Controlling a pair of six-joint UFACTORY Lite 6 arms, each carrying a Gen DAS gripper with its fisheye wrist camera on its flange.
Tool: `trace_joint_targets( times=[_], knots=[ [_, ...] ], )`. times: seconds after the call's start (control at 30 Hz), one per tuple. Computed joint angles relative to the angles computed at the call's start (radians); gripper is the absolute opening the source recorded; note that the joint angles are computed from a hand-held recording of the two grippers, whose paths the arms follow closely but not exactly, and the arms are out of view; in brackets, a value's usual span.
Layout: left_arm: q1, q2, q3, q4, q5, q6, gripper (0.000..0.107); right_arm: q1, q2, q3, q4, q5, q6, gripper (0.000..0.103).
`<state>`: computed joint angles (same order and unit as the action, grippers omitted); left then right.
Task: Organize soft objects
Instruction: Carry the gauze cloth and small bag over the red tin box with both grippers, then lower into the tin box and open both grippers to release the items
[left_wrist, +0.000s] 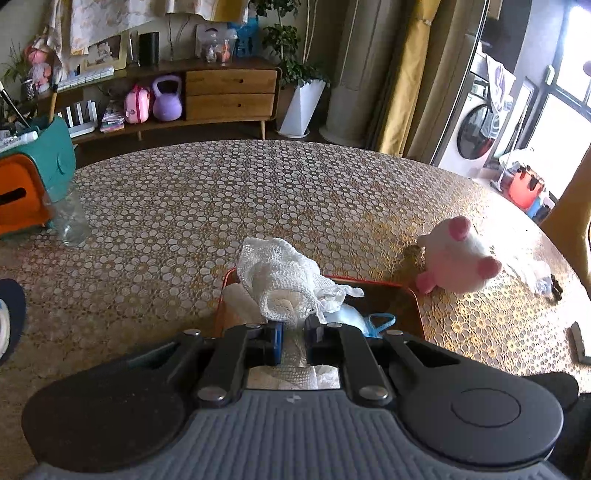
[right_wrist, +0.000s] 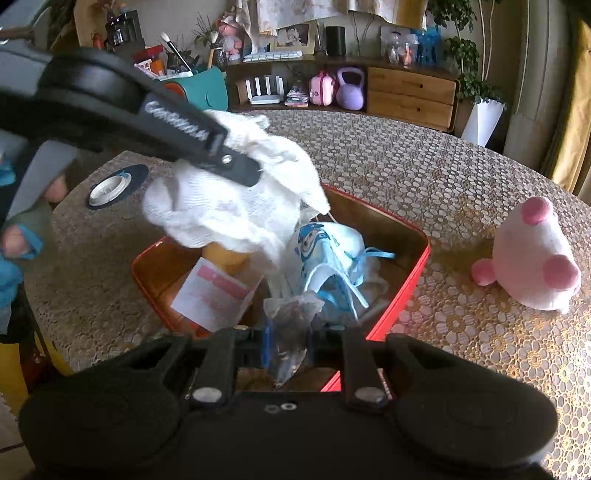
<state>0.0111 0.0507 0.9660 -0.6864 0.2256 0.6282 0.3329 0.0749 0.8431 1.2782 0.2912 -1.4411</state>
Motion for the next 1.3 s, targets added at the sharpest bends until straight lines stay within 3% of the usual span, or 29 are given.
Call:
trace_joint_targets(
  times=[0.23,0.6,0.73,0.83,0.93,1.0,1.07,1.23,1.3],
  knots=[
    [0.009,0.099,0.032,-0.304,-0.017,0.282,0.011,0.018,0.035,0.008,0.068,-0.020,-0.064,0.017],
    [0.045,0.144,-0.006,-0.435,0.014,0.421,0.011,0.054,0.011,-0.024,0.086,-0.055,-0.109,0.029],
    [0.046,0.139,-0.023,-0.431,0.010,0.419,0.014,0.065,-0.003,-0.034,0.069,-0.063,-0.101,0.038],
    [0.050,0.129,-0.037,-0.456,0.016,0.438,0.020,0.074,-0.011,-0.040,0.057,-0.072,-0.098,0.043],
    [0.053,0.111,-0.055,-0.488,0.016,0.465,0.037,0.069,-0.026,-0.050,0.071,-0.066,-0.113,0.047],
    [0.062,0.099,-0.065,-0.542,0.033,0.518,0.065,0.063,-0.031,-0.052,0.082,-0.060,-0.128,0.050],
    [0.069,0.078,-0.084,-0.616,0.047,0.594,0.067,0.053,-0.039,-0.054,0.092,-0.045,-0.137,0.052],
    [0.058,0.032,-0.102,-0.510,0.029,0.494,0.068,0.017,-0.085,-0.078,0.085,0.005,-0.134,0.057],
    [0.050,0.000,-0.120,-0.448,0.013,0.444,0.073,-0.006,-0.116,-0.095,0.081,0.030,-0.134,0.060]
  ],
)
